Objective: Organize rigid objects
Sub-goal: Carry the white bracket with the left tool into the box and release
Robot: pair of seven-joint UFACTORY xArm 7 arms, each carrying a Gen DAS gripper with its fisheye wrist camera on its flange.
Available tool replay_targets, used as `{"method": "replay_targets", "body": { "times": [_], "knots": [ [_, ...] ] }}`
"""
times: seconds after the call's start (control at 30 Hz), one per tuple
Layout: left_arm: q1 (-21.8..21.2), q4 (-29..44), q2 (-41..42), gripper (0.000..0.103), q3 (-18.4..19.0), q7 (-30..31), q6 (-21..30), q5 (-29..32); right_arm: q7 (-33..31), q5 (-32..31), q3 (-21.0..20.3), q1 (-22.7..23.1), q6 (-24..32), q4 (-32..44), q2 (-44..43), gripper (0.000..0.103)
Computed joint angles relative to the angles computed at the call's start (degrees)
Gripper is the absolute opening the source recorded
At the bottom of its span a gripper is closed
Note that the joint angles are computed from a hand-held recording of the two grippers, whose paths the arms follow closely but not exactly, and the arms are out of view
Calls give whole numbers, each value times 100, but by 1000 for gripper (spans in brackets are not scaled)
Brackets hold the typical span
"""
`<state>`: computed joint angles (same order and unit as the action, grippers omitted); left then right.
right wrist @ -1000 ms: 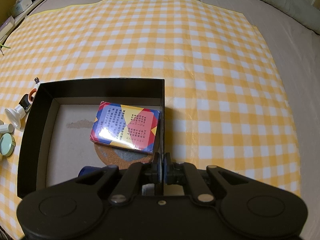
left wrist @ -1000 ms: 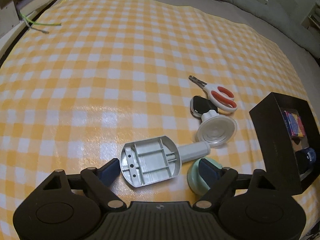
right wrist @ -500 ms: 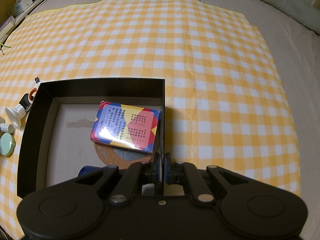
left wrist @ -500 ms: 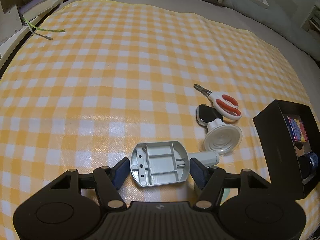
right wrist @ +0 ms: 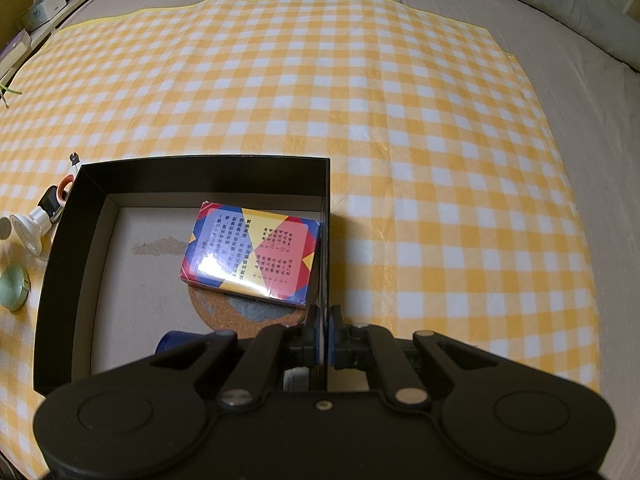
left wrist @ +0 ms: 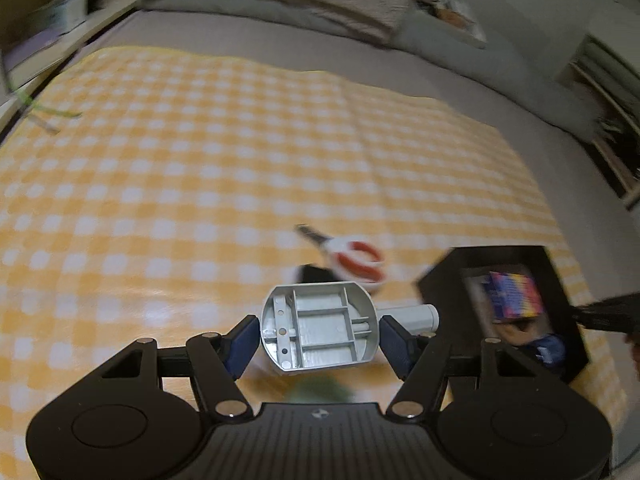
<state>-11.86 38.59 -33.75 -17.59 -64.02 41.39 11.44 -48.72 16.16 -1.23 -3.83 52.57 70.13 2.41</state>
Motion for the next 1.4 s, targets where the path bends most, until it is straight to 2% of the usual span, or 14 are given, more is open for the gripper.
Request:
{"method": "replay_targets", "body": {
  "times": [0.33,0.5,0.67,0.93,1.07,1.17,1.2,1.3,1.4],
  "knots": [
    [-350,792,1153,66,-134,-81,-700,-72,-13,12,-2,-5,4,-5,-5,4],
    [-506,1167,1752,66,-117,-528,-1150,-132,-15,9,3,3,-3,-2,-3,4],
    [-637,1623,2329,66,-118,-1038,-1298,168,-12,48,-2,-4,54,7,-22,5],
    [-967,2268,3050,66,116,-1992,-1041,944,-55,68,-9,-12,59,5,-32,5],
    [-1162,2529,3246,66,242,-2334,-658,1298,-49,68,-7,-3,61,-6,-57,5],
    [-1287,2655,3339,69,322,-2361,-367,1383,-82,85,-13,-8,82,24,-35,5],
    [-1312,2632,3335,77,350,-2403,-373,1367,-102,103,-19,-16,79,-8,-54,4],
    [-1329,2454,3263,83,420,-2216,-652,1089,-138,140,-25,-23,116,-4,-62,5],
    [-1345,2463,3241,86,413,-2060,-642,1042,-139,125,-19,-15,93,-11,-66,5]
  ]
}}
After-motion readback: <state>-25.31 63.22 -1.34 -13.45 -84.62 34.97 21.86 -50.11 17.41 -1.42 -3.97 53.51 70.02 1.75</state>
